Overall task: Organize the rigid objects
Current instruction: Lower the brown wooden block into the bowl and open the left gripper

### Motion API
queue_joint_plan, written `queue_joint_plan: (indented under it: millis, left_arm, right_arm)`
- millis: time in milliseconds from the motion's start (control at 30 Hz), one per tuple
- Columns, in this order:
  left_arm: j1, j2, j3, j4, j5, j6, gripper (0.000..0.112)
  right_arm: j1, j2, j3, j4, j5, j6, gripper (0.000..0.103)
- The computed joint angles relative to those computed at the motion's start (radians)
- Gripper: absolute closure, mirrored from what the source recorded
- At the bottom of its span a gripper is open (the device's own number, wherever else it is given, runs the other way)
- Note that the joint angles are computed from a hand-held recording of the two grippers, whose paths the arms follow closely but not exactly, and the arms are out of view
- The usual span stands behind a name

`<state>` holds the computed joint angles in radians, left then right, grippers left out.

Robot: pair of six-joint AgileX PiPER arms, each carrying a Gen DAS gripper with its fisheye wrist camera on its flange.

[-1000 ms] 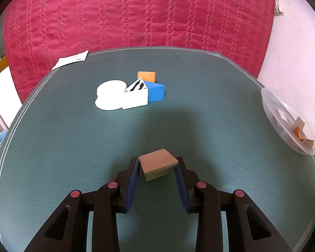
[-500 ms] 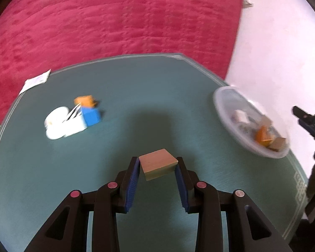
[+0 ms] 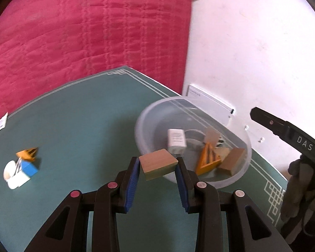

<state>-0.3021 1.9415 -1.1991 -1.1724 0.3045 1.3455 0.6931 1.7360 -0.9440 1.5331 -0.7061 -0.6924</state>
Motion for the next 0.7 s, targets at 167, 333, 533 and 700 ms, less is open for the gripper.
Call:
queue_joint_plan:
  millis: [167,333,533,700]
  left_arm:
    - [-0.035,0.034,-0.044,0.062,0.0,-0.063,0.076]
    - [-0.054,0.058,-0.083,0.083,0.016,-0.093,0.075]
    - [-0.048,0.059,-0.064,-0.04,-0.012,0.014,0.036]
    - [-0.017,0.052,-0.057,-0.036,-0.014,0.0,0.036]
  right_arm:
    - [-0.007,0.001,0.003,-0.005,0.017,0.007,0.032]
    - [-0.004,0.012,-0.004,-0.005,0.025,-0.001,0.032]
    - [0.0,0.019,-0.007,-0.003,0.027,-0.007,0.032]
    - [0.002,0.022,-0.01,0.004,0.028,-0.013,0.032]
